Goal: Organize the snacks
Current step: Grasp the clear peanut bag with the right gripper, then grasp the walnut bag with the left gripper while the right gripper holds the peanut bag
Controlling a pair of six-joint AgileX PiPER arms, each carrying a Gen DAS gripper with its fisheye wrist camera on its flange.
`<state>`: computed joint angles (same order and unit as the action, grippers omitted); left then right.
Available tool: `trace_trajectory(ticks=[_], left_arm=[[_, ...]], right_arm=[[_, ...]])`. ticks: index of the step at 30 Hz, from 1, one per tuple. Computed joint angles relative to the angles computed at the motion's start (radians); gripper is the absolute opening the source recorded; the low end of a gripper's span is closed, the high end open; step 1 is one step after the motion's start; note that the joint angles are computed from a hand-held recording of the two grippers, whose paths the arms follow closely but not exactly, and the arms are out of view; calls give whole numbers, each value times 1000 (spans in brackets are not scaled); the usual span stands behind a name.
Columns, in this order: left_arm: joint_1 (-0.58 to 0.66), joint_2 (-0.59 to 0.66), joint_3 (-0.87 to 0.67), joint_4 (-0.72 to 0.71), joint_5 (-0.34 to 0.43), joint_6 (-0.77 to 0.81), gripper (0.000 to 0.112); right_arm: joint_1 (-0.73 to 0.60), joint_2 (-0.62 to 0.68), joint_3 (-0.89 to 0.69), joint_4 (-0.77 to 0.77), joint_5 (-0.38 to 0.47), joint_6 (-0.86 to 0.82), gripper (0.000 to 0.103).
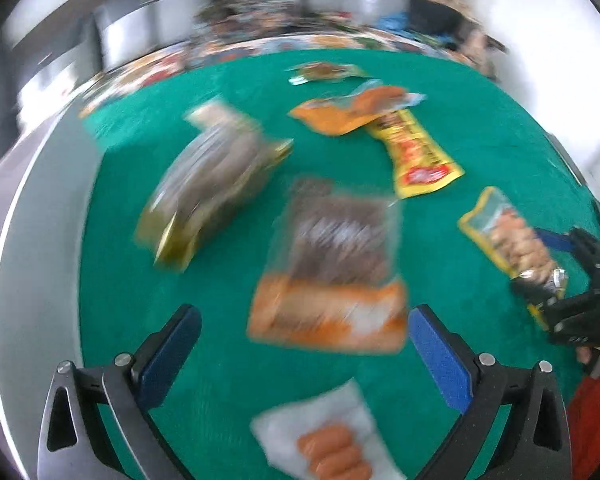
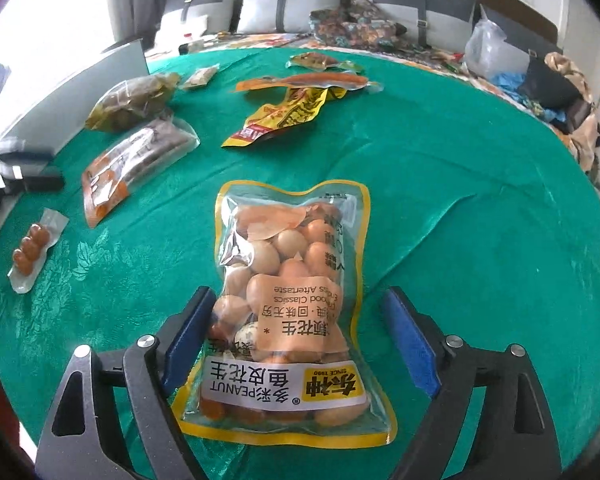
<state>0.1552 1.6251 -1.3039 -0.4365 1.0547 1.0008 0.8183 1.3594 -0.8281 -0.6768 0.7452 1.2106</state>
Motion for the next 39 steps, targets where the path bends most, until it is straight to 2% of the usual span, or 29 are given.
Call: trace_trajectory(ticks=[2,3,6,8,10,20,25,28,29,31,33,36,39], left_arm=[[-85,86,-100,69,57,-72,102],[-119,124,-131,101,61,-105,102],[-216,205,-167,208,19,-201,102],[-246,223,-160,225,-22,-202,103],[-247,252,-192,201,-9,-212,103],[-223,231,-118,110,-144,-179,103],[-232,232,-123,133,-153,-241,103],[-255,227,-141,200,-100,-336,103],[-263,219,-139,214,-89,-363,101],[-270,200,-125,221,-88,-381,89],[-277,167,-99,224,-94,-380,66],[-303,89,-8,263,-142,-386,58],[-288,7,96,231,-180,-359,57]], right_arm=[[0,-3,3,-1,0,1,88],[0,-4,4,0,-1,1,88],[-1,-3,3,0,-2,0,88],[0,-4,4,0,-1,0,88],[-1,-4,4,0,-2,-1,88],[-2,-8,9,1,-6,4,89],[-2,-8,9,1,-6,4,89],[-2,-7,8,1,-6,4,89],[-2,-8,9,1,-6,4,89],[-2,-7,8,1,-6,4,89],[-2,-8,9,1,-6,4,89],[-2,-7,9,1,-6,4,89],[-2,-7,9,1,-6,4,89]])
